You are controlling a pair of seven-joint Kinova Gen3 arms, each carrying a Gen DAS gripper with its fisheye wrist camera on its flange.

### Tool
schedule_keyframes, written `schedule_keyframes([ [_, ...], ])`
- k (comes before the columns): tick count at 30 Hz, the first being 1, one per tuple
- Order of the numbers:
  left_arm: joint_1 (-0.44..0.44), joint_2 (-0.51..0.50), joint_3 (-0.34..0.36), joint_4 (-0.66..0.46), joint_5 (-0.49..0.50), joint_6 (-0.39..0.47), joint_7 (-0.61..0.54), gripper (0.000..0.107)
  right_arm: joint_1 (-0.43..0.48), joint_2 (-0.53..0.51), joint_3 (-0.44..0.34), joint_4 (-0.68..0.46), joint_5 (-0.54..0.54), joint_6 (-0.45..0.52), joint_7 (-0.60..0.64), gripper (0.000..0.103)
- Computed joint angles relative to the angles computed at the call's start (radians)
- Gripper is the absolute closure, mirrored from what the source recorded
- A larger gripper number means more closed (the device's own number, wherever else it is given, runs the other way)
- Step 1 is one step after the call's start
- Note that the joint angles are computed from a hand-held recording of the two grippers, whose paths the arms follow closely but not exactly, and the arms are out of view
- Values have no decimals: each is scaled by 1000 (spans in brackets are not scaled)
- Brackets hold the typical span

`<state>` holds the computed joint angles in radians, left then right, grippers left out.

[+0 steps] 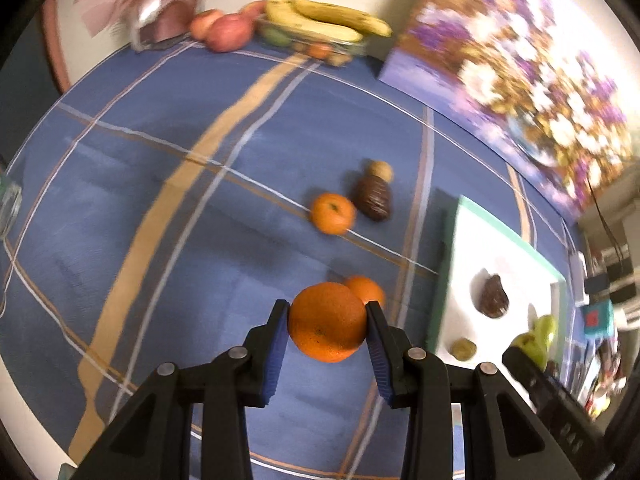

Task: Organize fruits
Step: 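Carry the mango into the tray with the right tool while the left tool carries the tangerine there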

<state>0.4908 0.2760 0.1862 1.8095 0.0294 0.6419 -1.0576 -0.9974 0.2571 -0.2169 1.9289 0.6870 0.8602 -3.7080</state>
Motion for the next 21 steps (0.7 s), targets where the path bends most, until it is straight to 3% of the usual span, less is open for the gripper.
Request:
schedule_keyframes([
  [10,110,44,33,-71,-58,35,-21,67,50,-109,-38,176,-44,-7,-161,51],
  [21,151,87,65,-123,-30,44,-144,67,100,-206,-123,304,-114,49,-302,51],
])
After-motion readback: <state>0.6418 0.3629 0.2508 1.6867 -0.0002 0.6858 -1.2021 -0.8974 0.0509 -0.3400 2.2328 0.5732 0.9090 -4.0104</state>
